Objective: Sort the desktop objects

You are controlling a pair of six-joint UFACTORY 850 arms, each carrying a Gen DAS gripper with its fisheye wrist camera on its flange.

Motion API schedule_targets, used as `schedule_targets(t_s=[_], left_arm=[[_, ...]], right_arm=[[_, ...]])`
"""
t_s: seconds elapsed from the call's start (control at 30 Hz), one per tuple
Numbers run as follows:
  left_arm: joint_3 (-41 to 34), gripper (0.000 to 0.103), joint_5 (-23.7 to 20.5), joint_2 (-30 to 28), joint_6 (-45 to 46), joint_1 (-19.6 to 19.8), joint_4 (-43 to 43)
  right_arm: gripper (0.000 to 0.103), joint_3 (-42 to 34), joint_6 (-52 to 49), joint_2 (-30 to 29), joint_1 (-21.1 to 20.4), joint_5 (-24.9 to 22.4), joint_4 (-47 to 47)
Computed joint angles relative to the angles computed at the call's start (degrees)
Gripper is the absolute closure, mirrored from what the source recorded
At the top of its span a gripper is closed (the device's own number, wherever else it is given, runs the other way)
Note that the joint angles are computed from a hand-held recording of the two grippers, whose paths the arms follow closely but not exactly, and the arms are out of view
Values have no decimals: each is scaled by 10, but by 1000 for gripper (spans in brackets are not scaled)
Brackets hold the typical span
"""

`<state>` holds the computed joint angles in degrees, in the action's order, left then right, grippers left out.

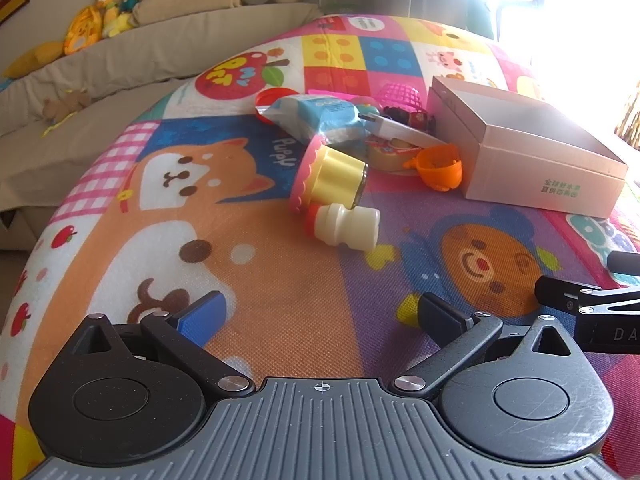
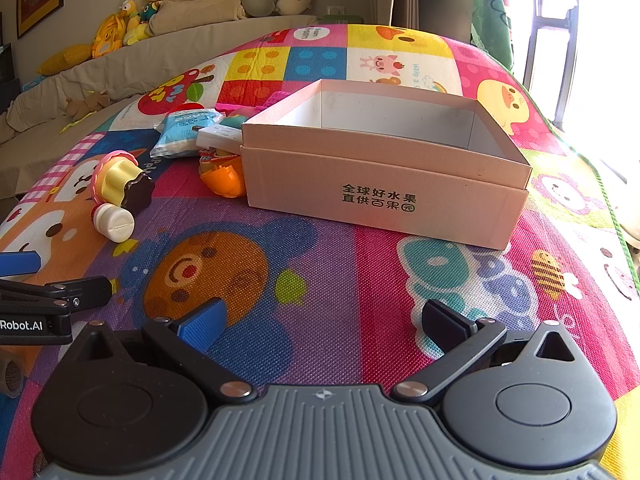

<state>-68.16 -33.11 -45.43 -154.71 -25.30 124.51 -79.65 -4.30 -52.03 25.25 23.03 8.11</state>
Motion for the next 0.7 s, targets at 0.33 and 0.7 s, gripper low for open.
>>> schedule_targets(t_s=[0.33,0.7], left_arm=[[0,0,0,0,1,0,-1],[-1,0,0,-1,1,0,-1]], right_arm=[[0,0,0,0,0,0,0],[0,0,1,0,0,0,-1]])
